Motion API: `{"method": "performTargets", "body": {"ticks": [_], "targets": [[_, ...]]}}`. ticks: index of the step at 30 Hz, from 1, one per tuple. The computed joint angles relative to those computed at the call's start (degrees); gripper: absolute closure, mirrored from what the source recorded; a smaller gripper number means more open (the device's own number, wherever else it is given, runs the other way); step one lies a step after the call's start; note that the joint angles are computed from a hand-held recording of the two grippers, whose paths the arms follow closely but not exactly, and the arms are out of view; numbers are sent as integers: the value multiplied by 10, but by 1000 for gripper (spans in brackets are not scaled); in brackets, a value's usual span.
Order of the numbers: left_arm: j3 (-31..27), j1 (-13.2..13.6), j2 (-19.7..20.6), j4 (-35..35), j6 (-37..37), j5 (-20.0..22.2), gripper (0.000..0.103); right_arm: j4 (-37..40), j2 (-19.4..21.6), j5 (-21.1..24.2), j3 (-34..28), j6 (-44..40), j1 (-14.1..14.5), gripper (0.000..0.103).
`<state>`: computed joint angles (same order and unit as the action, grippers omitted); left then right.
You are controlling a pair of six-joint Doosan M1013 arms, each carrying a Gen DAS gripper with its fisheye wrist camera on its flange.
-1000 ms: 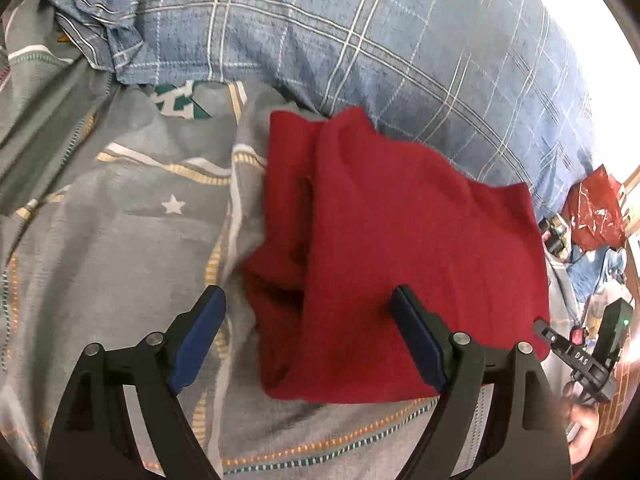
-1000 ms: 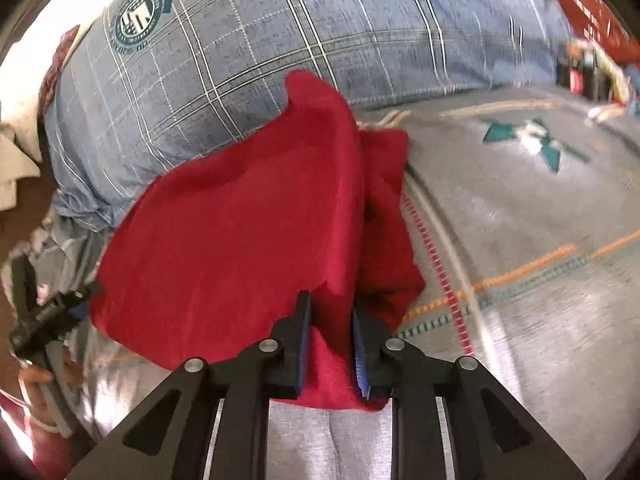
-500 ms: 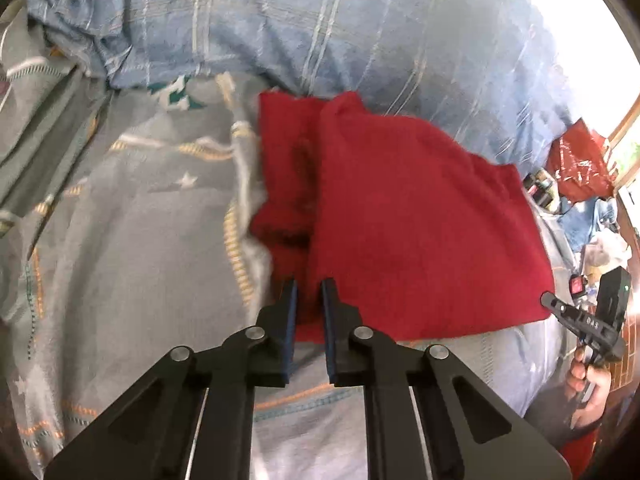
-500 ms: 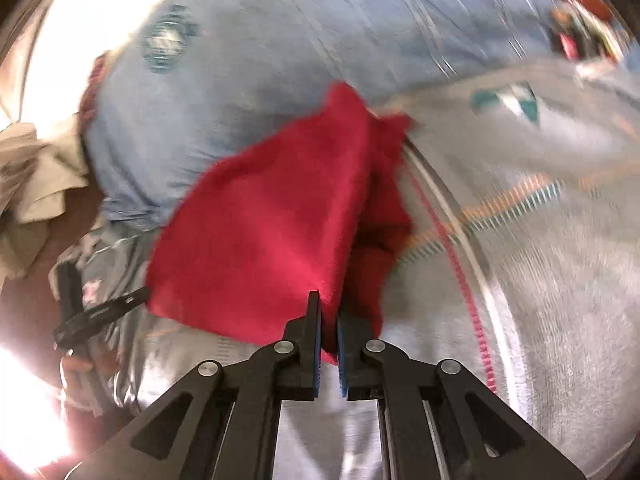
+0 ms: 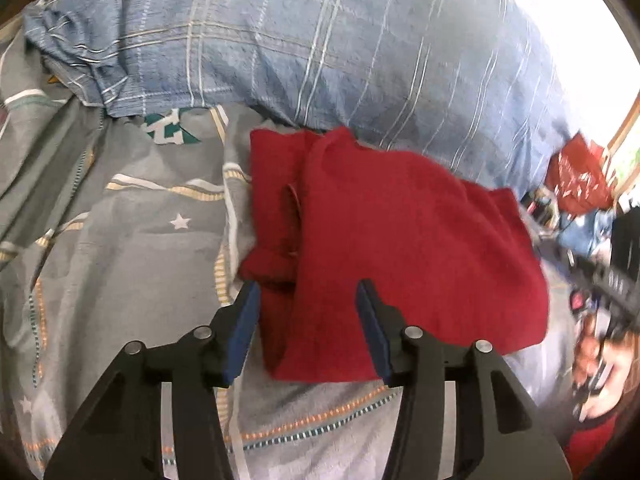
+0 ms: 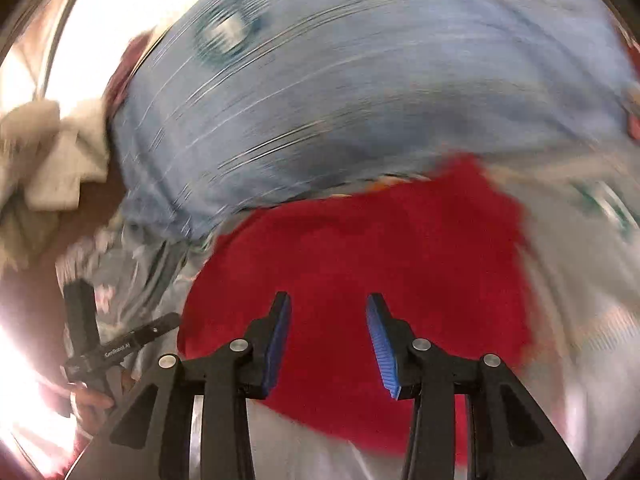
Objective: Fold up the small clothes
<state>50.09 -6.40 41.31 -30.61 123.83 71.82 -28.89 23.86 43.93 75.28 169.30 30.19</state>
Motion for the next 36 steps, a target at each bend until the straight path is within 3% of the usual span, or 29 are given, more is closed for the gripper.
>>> {"method": "performTargets", "body": {"ticks": [3, 8, 10, 13, 15, 17, 21, 23, 24, 25, 27, 32, 36], "targets": [[-4, -6, 6, 28, -2, 13, 55, 52, 66, 35, -92, -98, -14, 65], [-23, -5, 20, 39, -14, 38, 55, 129, 157, 72, -208, -194, -39, 63], [-30, -4, 25, 36, -22, 44, 55, 191, 192, 113, -252, -245, -50, 61], [-44, 0, 35, 27, -38, 64, 53, 198, 208, 148, -296, -251, -53, 61], [-50, 2, 38, 21, -44, 75, 53, 189, 195, 100, -284, -235, -51, 61], [-52, 3, 39, 21, -44, 76, 53, 174, 203, 95, -304, -238, -48, 51], [-42, 2, 34, 25, -37, 64, 52, 229, 295, 229, -463, -296, -53, 49], [-38, 1, 32, 29, -34, 57, 51, 233, 317, 245, -491, -291, -55, 61], [-37, 2, 31, 29, -34, 57, 50, 233, 316, 230, -483, -293, -56, 79], [-39, 2, 32, 29, -35, 58, 50, 232, 317, 222, -481, -297, -55, 89], [-40, 2, 32, 30, -36, 59, 50, 213, 318, 229, -484, -294, -51, 93], [-36, 4, 27, 33, -29, 44, 50, 210, 313, 181, -492, -321, -45, 103], [-33, 6, 24, 33, -34, 48, 50, 206, 377, 264, -615, -331, -42, 103]]}}
